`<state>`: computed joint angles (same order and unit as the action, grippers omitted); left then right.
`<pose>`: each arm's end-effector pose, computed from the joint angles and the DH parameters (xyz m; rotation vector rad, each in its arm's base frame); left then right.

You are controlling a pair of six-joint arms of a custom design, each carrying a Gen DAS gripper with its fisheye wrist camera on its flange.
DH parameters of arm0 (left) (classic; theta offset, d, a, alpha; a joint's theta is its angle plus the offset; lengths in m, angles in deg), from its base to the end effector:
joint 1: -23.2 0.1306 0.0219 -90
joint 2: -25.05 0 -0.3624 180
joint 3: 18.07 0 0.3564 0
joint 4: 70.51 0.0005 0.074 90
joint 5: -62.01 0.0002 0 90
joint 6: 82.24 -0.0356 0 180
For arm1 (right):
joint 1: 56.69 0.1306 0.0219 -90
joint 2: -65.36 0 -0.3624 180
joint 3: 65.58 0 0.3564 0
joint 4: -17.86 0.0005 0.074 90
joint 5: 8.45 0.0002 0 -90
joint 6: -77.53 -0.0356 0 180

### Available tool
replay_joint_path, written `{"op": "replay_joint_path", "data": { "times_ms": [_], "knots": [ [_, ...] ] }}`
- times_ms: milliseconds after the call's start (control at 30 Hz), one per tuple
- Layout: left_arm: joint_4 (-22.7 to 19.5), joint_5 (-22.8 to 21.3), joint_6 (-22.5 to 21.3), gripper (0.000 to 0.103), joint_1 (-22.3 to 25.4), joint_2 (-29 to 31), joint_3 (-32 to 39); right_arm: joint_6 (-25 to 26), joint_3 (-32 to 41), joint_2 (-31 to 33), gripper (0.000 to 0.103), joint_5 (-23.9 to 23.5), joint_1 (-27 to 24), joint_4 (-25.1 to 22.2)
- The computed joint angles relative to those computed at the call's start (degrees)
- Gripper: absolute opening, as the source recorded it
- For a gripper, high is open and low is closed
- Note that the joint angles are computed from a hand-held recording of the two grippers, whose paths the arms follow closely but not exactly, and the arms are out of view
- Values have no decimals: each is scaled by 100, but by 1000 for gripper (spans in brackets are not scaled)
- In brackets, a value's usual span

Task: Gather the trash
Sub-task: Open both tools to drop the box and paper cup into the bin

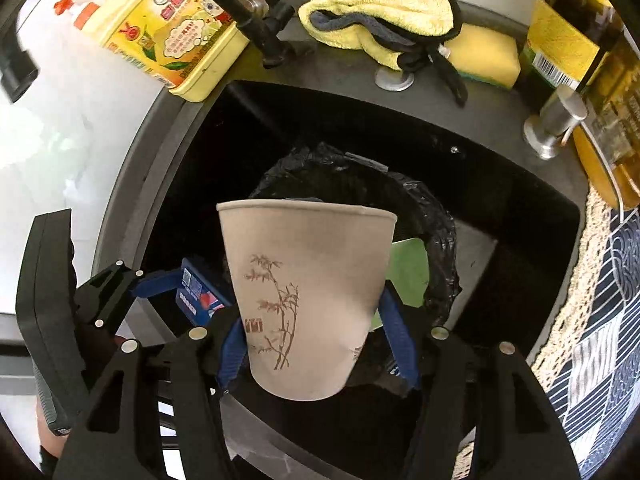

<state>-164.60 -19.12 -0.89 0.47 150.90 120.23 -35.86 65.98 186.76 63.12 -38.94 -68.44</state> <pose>0.5491 -0.2365 0.3931 0.8291 2.8885 -0.2582 0.5559 0.1892 0.3981 0.0877 2.9732 0.5787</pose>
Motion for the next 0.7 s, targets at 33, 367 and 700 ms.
{"op": "replay_joint_path", "data": {
  "times_ms": [33,367,700],
  "knots": [
    [-29,-11,-33,92,-4,34,40,-3,7,10,71,-29,-17,-10],
    [-84,-64,-5,92,-38,92,139,-83,-16,-132,75,49,-136,7],
    [-53,-256,68,96,-111,-2,136,-14,-270,-453,75,50,-205,8]
  ]
}}
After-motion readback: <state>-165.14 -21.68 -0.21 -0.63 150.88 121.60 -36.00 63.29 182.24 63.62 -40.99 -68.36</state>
